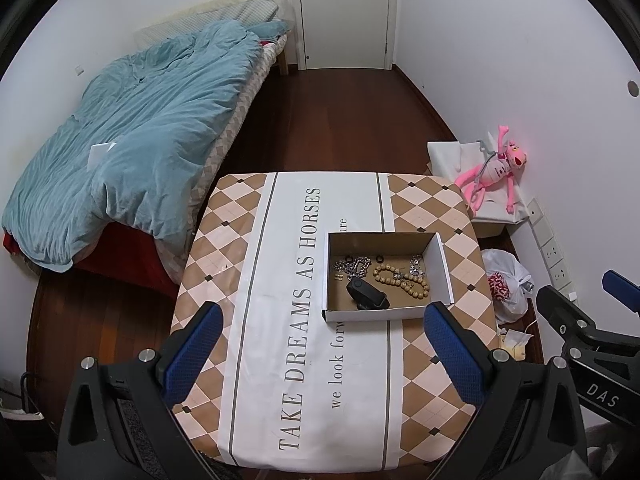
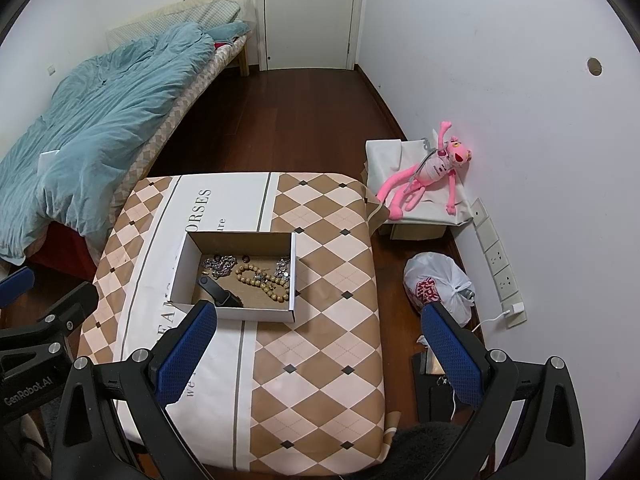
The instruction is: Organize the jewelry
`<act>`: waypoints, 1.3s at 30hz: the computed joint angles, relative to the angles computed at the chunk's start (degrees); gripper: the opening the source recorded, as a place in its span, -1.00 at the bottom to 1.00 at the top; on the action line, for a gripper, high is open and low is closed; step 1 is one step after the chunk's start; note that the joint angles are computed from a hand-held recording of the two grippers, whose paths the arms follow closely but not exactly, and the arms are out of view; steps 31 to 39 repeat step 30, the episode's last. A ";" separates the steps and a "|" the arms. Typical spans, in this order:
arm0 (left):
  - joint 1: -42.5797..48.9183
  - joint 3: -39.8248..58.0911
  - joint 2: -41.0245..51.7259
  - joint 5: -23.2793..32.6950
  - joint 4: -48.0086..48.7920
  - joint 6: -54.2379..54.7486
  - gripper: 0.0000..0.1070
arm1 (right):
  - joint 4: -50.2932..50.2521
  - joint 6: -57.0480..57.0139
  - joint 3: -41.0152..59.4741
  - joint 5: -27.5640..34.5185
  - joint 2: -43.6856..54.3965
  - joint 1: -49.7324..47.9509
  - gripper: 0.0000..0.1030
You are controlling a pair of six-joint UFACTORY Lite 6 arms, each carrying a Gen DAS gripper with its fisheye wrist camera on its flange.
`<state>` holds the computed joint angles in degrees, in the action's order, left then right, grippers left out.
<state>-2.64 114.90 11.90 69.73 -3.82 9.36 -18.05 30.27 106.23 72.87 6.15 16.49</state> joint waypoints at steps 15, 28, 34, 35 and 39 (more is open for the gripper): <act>-0.27 1.86 0.87 0.76 0.28 -0.56 0.92 | -0.36 0.26 0.72 0.32 0.27 0.47 1.00; -0.29 3.39 1.27 0.99 -0.14 -0.66 0.92 | 0.11 -0.49 1.62 0.80 0.62 -0.06 1.00; -0.35 4.10 1.73 1.43 -0.46 -0.72 0.92 | 0.12 -0.38 1.48 0.72 0.59 -0.03 1.00; -0.35 4.10 1.73 1.43 -0.46 -0.72 0.92 | 0.12 -0.38 1.48 0.72 0.59 -0.03 1.00; -0.35 4.10 1.73 1.43 -0.46 -0.72 0.92 | 0.12 -0.38 1.48 0.72 0.59 -0.03 1.00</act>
